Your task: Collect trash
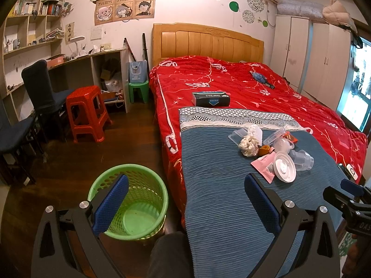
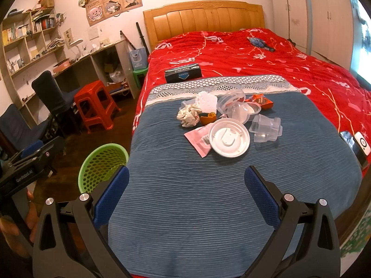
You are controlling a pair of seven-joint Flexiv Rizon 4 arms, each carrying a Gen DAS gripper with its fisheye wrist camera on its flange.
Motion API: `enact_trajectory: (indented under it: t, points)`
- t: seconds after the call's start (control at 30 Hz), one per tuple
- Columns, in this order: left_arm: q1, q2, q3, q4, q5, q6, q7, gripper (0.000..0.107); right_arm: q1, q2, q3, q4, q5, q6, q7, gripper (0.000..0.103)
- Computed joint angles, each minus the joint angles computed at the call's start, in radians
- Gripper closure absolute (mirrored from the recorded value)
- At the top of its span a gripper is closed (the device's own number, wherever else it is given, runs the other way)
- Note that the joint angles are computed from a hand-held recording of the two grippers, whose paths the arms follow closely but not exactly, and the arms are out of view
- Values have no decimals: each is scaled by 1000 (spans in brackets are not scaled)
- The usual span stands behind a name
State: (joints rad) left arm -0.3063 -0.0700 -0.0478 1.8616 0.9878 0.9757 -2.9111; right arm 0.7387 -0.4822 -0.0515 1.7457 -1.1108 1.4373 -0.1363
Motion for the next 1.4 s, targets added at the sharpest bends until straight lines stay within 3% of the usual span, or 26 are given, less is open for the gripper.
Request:
enact_trajectory:
  t: [1.4]
  points:
    - [-8, -32, 9, -9, -26, 17, 0, 10, 3, -3, -4, 11, 2, -1, 16, 5]
